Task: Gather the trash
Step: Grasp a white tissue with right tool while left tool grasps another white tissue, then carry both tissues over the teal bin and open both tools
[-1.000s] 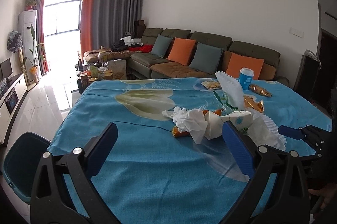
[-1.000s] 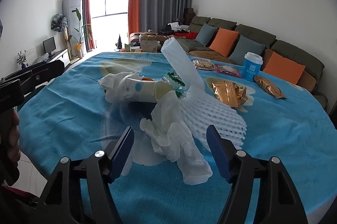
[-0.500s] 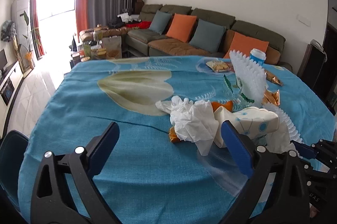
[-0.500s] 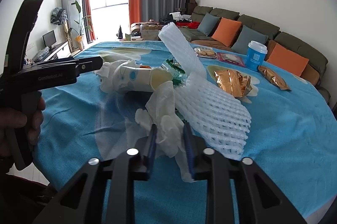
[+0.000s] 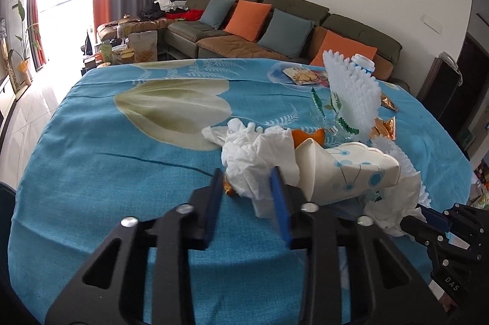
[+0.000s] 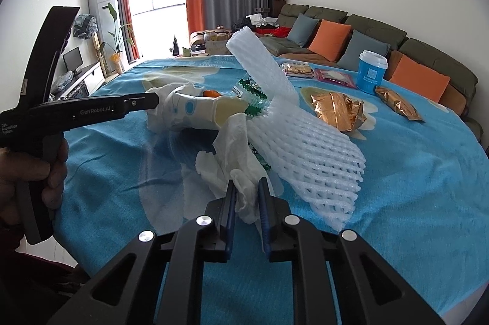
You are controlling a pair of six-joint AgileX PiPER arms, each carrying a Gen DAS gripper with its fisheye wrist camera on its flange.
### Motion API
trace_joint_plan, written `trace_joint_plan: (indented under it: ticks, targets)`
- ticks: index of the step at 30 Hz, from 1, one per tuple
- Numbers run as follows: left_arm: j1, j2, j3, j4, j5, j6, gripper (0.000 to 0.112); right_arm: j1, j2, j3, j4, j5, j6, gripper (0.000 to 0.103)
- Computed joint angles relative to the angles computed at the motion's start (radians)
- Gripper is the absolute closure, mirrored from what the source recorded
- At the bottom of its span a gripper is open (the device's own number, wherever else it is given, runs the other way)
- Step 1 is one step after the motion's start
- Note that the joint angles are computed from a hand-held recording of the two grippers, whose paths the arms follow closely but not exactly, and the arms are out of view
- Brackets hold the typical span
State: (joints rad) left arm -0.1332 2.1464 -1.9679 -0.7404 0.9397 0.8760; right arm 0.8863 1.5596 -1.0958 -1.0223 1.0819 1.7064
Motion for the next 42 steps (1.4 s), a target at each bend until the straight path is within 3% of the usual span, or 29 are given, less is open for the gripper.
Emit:
trace_joint_plan:
  ticks: [2,5,15,25,33,42]
  targets:
    - [0.004,-0.005,0.011,-0.018,0.001,0.019,0.102,0.004,-0.001,0.0,0.0,0.004,0.002,0.09]
    - [0.01,-0.017,0.039,-0.056,-0.006,0.057,0.107,0.016,-0.003,-0.002,-0.006,0.017,0.014,0.092]
    - [0.08,-0.158,0.224,-0.277,-0.058,0.292,0.107,0.077,-0.034,0.001,-0.06,0.081,0.069,0.094]
    - [0.231,-0.301,0.346,-0.425,-0.003,0.438,0.107,0.121,-0.06,-0.034,-0.138,0.123,0.064,0.094]
    - [0.346,-0.385,0.43,-0.491,0.039,0.514,0.107,0.127,-0.031,-0.125,-0.209,0.089,0.012,0.094]
    - [0.485,-0.44,0.495,-0.537,0.081,0.573,0.107,0.053,0.049,-0.286,-0.227,-0.081,-0.123,0.094]
